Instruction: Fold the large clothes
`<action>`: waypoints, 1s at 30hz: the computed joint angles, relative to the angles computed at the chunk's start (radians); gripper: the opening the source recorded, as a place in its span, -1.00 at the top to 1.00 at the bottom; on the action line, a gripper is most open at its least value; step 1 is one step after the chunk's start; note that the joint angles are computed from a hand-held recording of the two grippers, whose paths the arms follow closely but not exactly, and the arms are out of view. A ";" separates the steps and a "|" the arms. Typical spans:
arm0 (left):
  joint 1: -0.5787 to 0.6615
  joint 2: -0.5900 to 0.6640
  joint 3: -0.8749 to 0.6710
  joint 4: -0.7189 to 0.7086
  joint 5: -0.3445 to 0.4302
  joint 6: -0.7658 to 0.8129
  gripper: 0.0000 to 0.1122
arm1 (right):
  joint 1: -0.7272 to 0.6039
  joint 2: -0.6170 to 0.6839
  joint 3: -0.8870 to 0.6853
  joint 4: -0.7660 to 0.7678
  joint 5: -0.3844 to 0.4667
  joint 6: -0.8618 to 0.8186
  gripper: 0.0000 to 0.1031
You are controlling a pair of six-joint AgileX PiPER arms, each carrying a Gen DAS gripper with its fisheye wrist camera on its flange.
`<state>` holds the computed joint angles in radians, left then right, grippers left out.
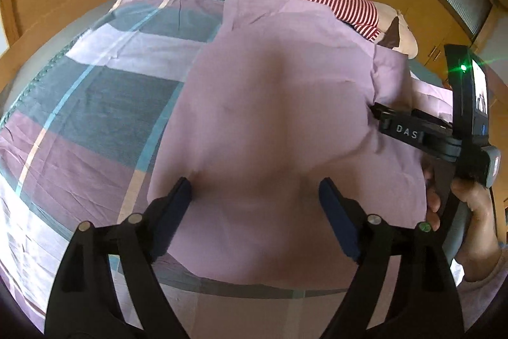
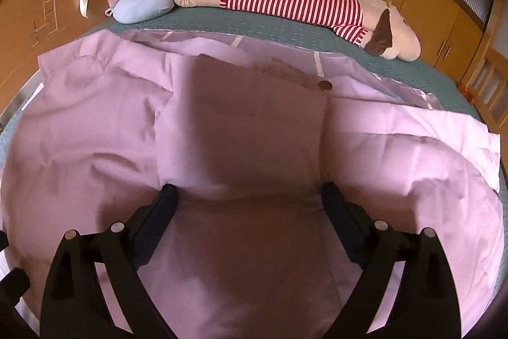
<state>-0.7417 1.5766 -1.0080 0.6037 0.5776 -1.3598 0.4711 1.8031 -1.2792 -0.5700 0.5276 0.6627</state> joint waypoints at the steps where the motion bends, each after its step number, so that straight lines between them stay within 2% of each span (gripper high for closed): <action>1: 0.004 -0.001 0.002 -0.014 -0.004 0.009 -0.49 | -0.001 0.011 -0.014 -0.001 0.002 -0.001 -0.81; 5: 0.011 -0.014 0.012 -0.044 -0.015 0.032 -0.52 | 0.018 0.014 0.005 -0.092 0.003 0.085 -0.87; 23: -0.012 0.015 -0.019 -0.032 0.020 0.029 -0.58 | 0.003 0.024 0.037 -0.164 -0.066 0.164 -0.97; 26: -0.009 0.023 -0.025 -0.037 0.024 0.034 -0.60 | 0.011 0.024 0.032 -0.173 -0.050 0.169 -0.97; 30: 0.008 0.032 -0.033 -0.069 0.023 0.057 -0.62 | 0.038 -0.021 -0.001 -0.108 0.048 0.079 -0.97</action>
<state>-0.7342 1.6084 -1.0411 0.5350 0.6004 -1.3032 0.5090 1.7825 -1.2803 -0.6776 0.5754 0.7420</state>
